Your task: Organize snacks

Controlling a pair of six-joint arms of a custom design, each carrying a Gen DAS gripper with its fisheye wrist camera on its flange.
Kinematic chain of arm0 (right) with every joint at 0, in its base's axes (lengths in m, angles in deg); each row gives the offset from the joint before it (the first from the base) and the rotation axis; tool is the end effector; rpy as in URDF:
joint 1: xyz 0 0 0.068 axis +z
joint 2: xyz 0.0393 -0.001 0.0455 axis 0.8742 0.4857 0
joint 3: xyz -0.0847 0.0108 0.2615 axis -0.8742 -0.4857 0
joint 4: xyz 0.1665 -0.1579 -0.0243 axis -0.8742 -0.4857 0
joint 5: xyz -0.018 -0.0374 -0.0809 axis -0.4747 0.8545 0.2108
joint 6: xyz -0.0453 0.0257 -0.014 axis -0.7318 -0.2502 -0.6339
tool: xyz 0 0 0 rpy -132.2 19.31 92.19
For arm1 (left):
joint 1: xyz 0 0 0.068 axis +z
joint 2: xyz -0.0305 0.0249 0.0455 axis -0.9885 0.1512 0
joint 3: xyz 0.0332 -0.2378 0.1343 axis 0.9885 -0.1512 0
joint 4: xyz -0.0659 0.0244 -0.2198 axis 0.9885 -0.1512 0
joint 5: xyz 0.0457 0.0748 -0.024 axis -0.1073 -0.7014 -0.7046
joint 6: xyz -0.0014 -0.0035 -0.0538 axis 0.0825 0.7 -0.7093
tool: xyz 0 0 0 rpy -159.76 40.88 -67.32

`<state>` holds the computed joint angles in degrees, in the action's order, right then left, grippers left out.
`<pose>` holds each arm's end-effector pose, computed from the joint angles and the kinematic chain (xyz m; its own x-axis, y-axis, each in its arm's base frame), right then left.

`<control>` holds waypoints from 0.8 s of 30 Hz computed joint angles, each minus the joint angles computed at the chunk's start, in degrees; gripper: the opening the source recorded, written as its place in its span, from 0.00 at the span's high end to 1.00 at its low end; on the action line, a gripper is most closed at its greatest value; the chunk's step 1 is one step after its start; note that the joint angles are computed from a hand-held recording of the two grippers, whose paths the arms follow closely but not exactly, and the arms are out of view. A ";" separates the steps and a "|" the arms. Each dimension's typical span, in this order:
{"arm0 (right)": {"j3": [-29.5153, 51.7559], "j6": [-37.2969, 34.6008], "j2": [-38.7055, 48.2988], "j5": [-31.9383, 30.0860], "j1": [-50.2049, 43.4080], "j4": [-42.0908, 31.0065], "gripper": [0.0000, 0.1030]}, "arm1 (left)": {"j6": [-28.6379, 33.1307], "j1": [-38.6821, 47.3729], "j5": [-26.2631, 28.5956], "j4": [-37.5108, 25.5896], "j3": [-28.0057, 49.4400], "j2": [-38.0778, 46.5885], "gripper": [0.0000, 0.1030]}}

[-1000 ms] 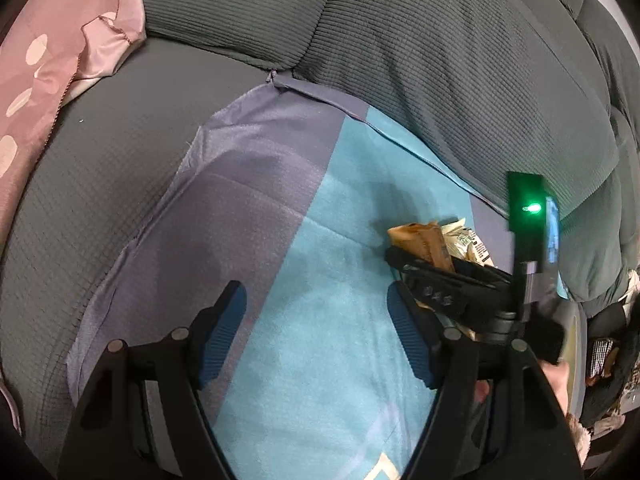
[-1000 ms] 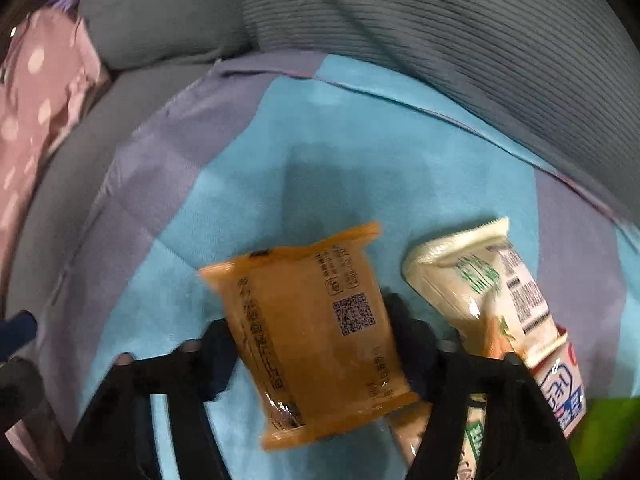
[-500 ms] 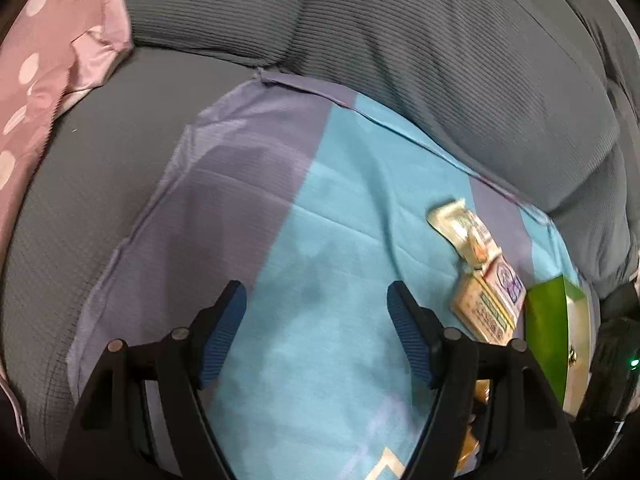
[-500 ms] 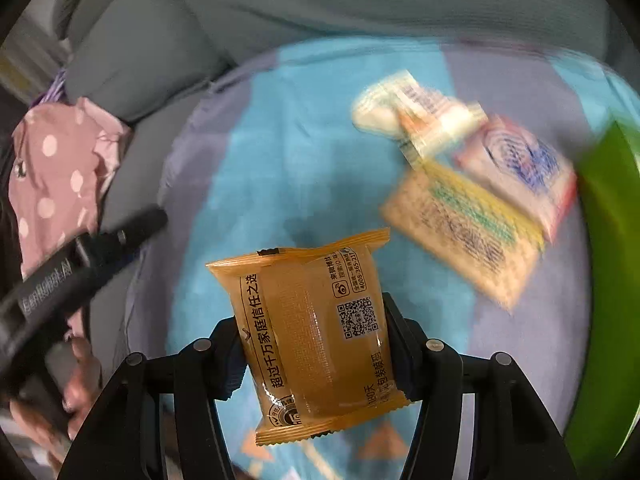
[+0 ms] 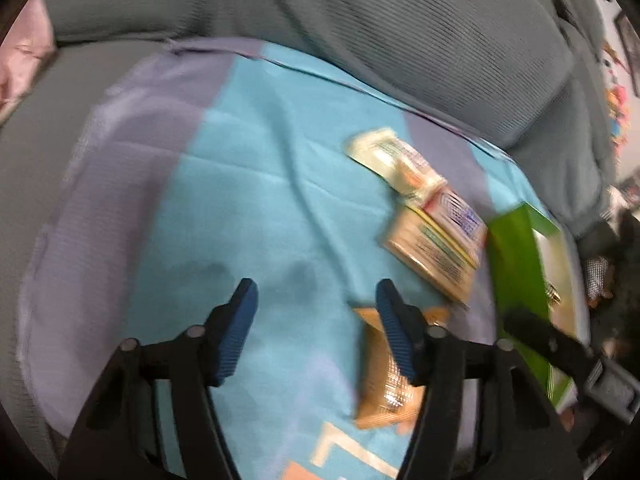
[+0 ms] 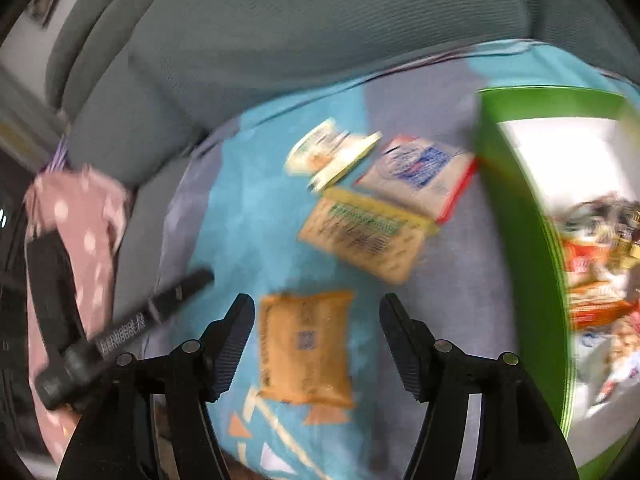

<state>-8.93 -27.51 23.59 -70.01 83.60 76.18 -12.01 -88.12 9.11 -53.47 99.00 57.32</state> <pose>0.2774 0.1293 0.1436 -0.8894 -0.1321 -0.4377 -0.3291 0.8495 0.4124 0.2229 -0.0314 0.1332 -0.7901 -0.4808 -0.3802 -0.3245 0.8543 -0.4060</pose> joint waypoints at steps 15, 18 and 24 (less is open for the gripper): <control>4.12 2.06 9.75 -9.96 -0.71 -1.28 0.36 | 2.25 -5.46 14.36 3.56 2.41 8.21 0.44; 6.01 2.53 12.76 -11.68 -0.71 -2.82 0.36 | 2.37 -6.24 13.66 2.84 3.36 9.60 0.44; 7.39 1.74 15.61 -11.92 0.62 -2.77 0.50 | 2.80 -7.55 14.16 2.44 4.99 12.61 0.43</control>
